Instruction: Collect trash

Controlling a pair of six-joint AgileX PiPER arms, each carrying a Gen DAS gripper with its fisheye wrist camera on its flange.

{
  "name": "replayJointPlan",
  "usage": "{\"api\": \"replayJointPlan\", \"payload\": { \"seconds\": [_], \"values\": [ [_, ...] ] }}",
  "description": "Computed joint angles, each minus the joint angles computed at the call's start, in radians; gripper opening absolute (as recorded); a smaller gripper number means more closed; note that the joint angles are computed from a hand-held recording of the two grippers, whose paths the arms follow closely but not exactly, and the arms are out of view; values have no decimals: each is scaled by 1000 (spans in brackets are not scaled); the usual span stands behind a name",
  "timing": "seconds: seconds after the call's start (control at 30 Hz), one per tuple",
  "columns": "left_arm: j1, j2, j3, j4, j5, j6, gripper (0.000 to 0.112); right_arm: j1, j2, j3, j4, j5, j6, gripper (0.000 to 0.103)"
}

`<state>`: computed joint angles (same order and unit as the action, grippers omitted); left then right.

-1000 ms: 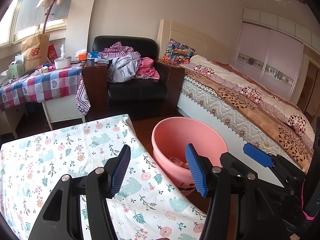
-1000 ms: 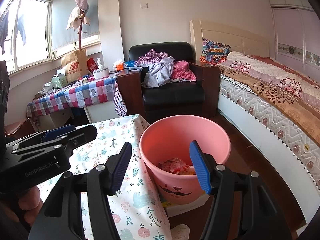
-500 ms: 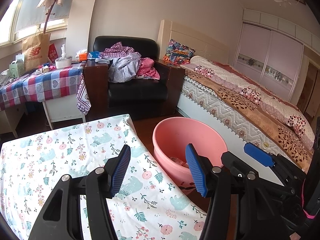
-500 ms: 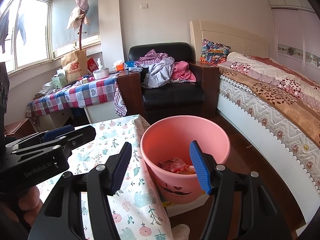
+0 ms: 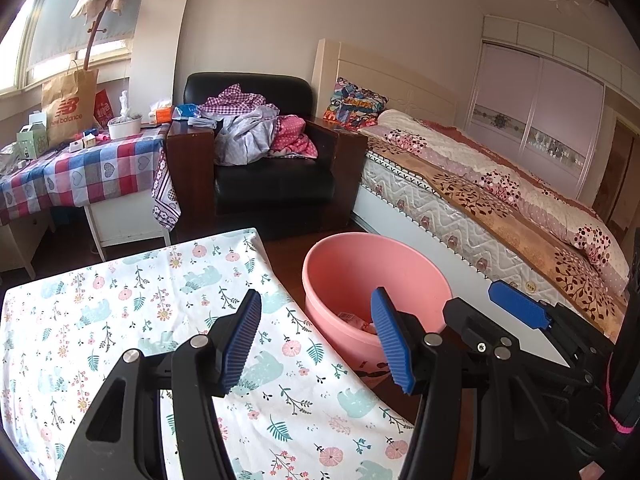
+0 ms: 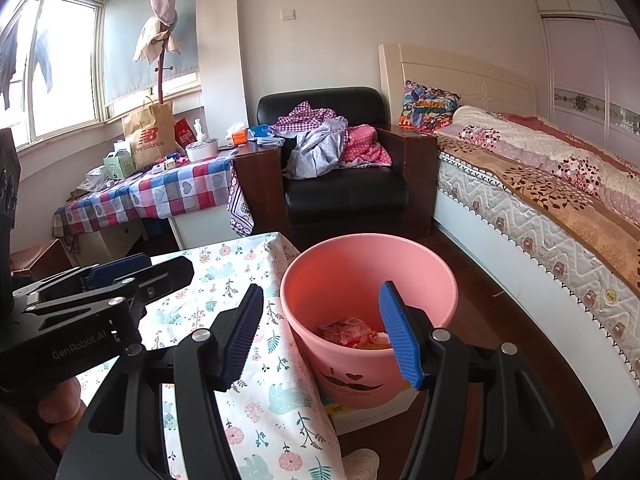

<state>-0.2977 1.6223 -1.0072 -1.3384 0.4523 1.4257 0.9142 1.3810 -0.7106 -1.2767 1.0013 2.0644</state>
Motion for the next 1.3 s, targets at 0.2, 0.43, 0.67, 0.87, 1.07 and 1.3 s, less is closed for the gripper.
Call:
{"api": "replayJointPlan", "payload": {
  "seconds": [0.2,0.43,0.67,0.87,1.07,1.3],
  "values": [
    [0,1,0,-1,1,4,56,0,1,3,-4,-3,4,61],
    [-4,-9,-5,36,4,-33,56,-4,-9,3,5,0,-8,61],
    [-5,-12,-7,53,8,-47,56,-12,-23,5,14,-2,-26,61],
    [-5,-12,-6,56,7,-50,56,-27,-28,17,10,-17,-20,61],
    [-5,-9,-3,47,5,-39,56,-37,-28,25,5,-28,-13,61],
    [-8,3,8,21,-2,-5,56,-46,-18,36,-5,-44,5,61]
  ]
}}
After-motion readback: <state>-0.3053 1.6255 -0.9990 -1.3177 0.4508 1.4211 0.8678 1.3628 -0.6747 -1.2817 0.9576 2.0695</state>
